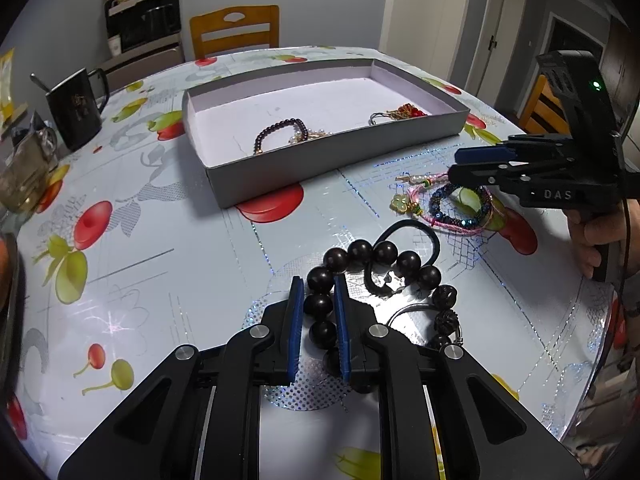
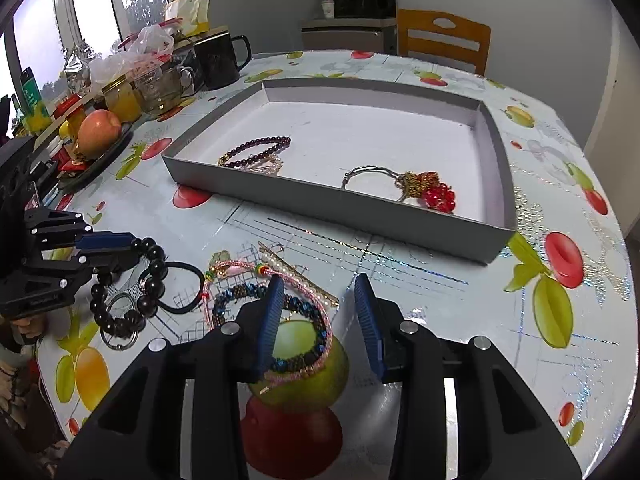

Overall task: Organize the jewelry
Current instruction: 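Lower the left tool onto the black bead bracelet and close it, then grasp the blue bead bracelet with the right tool while the left lifts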

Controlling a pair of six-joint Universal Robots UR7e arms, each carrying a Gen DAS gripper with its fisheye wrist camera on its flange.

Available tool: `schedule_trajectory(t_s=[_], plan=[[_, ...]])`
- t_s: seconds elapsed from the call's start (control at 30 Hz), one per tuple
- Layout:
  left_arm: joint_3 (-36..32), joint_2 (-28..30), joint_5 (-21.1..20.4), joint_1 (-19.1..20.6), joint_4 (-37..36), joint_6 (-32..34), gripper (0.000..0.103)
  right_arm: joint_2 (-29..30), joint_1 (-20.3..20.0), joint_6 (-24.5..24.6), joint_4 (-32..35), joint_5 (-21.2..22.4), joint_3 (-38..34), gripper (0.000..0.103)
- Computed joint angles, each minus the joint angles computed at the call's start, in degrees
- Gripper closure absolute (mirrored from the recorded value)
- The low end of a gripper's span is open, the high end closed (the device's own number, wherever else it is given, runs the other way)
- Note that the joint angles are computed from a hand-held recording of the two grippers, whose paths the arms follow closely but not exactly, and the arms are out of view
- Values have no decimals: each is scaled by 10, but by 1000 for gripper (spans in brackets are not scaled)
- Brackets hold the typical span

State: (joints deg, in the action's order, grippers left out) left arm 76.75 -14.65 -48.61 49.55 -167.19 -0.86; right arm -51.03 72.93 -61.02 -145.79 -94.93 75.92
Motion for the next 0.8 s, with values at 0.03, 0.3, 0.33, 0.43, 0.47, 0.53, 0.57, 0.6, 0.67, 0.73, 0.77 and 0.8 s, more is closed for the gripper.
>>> schedule_trajectory(t_s=[0.03,0.3,0.33,0.43,0.47,0.53,0.57,0.6,0.67,0.73,0.77,0.8], plan=[[0,0,0,0,0,0,87,1,-1,4,9,5,-3,72],[-1,1,4,-1,-1,0,87,-10,-6,15,50,34,-5,101],[-1,1,4,-1,-1,0,87,-12,-6,15,48,36,-2,100],[0,2,4,-2,-3,5,88,-22,-6,14,43,47,7,100],[0,2,3,-3,-5,5,88,-24,-6,14,42,50,9,100],[3,1,-1,-4,-12,6,88,-29,-5,13,36,56,15,100],[5,1,-2,-4,-16,6,88,-32,-4,12,33,57,17,100],[5,0,-4,-4,-19,6,88,-33,-4,12,32,59,18,100],[7,-1,-7,-5,-24,5,88,-38,-3,11,29,62,22,101],[9,-4,-10,-7,-30,4,88,-43,-2,10,27,68,27,100],[10,-5,-10,-8,-34,4,88,-46,-1,8,25,70,29,100],[12,-7,-10,-10,-38,4,88,-48,0,8,22,72,33,100]])
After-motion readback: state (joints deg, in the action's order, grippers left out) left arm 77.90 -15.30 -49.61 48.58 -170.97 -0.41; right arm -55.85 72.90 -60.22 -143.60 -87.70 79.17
